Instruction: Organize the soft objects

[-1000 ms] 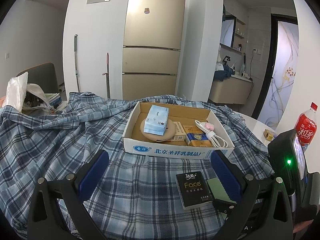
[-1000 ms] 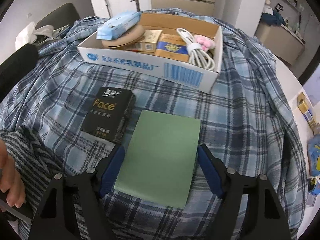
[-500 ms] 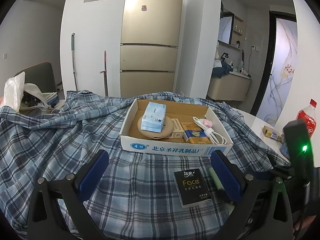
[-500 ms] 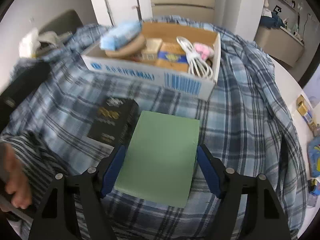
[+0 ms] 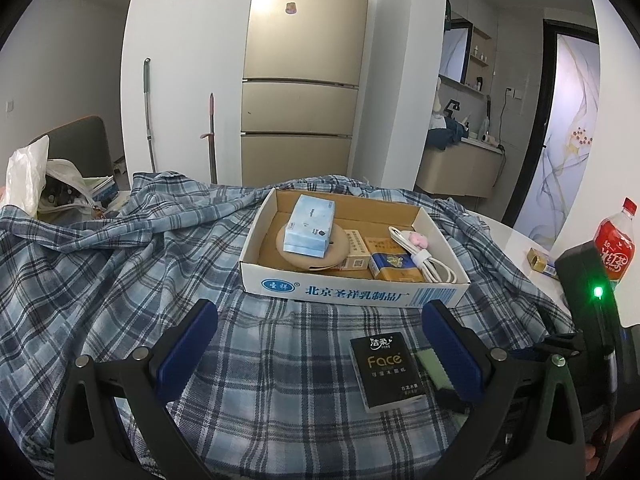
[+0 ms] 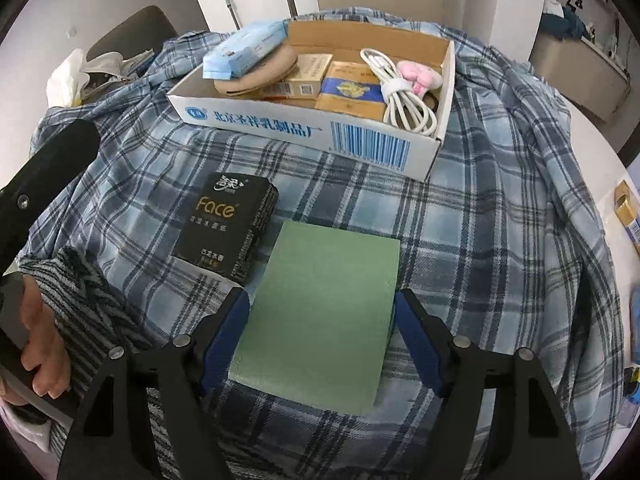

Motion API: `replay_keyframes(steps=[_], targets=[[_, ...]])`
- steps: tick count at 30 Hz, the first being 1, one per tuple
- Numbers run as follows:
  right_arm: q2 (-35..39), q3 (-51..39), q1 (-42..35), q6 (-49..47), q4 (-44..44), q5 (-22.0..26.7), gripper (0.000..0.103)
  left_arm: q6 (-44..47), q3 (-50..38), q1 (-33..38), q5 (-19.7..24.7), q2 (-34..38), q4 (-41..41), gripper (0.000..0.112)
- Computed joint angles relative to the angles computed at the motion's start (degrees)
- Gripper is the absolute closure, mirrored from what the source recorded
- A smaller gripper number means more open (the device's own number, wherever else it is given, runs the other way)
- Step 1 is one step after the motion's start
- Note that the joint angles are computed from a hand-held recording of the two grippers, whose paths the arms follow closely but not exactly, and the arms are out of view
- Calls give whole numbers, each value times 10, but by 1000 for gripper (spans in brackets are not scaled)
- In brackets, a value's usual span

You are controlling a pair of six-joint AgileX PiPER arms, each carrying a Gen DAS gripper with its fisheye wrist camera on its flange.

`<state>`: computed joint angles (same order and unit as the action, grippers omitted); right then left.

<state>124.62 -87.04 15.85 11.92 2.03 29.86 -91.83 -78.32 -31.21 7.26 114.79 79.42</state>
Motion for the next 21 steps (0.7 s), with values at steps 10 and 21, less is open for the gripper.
replay_keyframes(steps=[10, 21], targets=[[-20, 16, 14, 183, -85, 30, 17, -105, 8, -2, 6, -3, 104, 9], [-20, 29, 48, 311, -155, 44, 17, -126, 13, -1, 7, -6, 126, 9]])
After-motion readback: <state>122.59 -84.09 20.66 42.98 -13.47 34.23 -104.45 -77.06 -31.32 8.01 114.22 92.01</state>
